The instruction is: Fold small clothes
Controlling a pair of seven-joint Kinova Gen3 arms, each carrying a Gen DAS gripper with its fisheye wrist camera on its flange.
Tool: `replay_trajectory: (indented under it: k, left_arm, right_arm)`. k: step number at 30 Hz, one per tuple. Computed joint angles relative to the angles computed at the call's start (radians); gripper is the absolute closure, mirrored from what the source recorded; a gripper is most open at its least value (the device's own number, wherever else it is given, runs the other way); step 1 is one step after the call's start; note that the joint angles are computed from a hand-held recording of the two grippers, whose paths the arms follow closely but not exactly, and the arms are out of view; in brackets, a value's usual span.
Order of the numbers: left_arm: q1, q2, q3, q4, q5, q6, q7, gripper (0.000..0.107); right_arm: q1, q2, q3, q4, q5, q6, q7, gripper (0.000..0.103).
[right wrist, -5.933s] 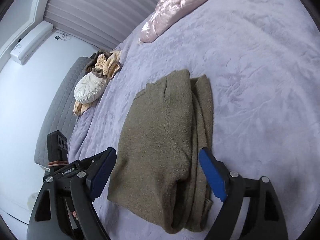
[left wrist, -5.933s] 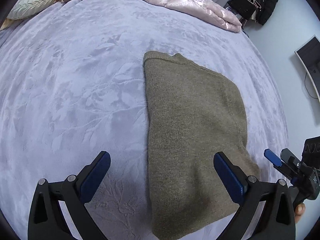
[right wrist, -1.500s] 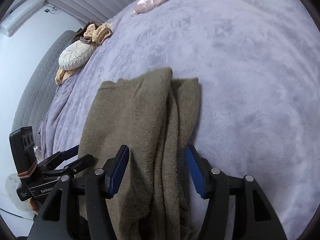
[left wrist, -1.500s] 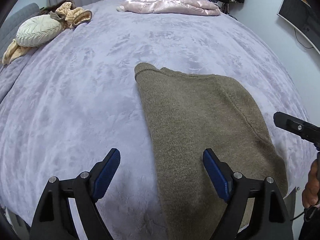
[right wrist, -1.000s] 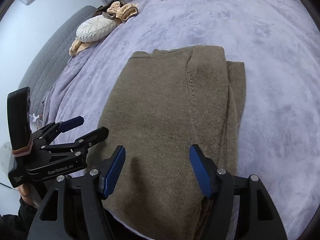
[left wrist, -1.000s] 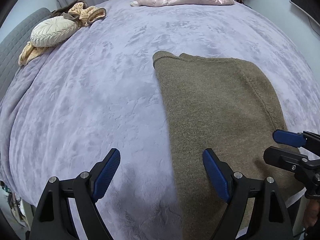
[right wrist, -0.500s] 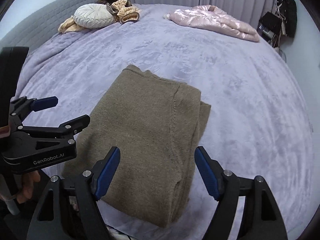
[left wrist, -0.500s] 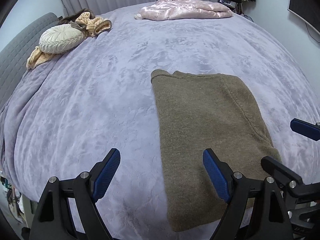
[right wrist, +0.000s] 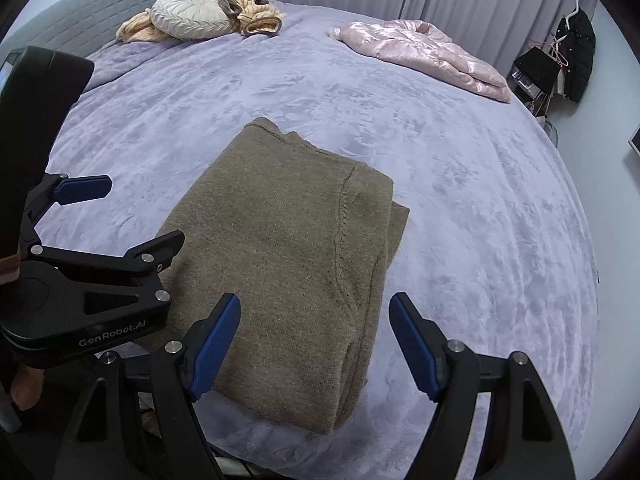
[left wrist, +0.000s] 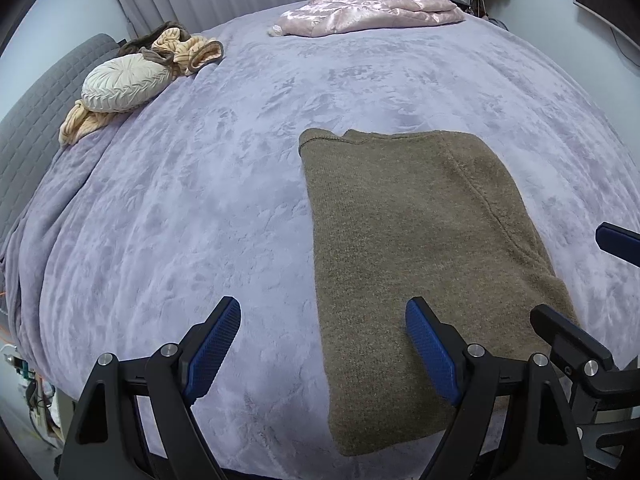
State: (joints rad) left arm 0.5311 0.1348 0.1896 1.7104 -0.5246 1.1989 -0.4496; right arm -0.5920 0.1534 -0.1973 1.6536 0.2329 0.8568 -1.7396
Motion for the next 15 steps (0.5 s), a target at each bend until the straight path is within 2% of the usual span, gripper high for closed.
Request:
replay_trajectory:
  k: [4, 15]
  left_arm:
    - [0.009, 0.014, 0.002, -0.009, -0.004, 0.022, -0.004, 0.022]
    - [-0.012, -0.005, 0.000, 0.005, 0.040, -0.027, -0.019, 0.022]
  right_arm:
    - [0.002, 0.000, 0.002, 0.004, 0.000, 0.001, -0.003, 0.023]
    - [0.016, 0.012, 0.005, 0.008, -0.029, -0.001, 0.022, 0.023]
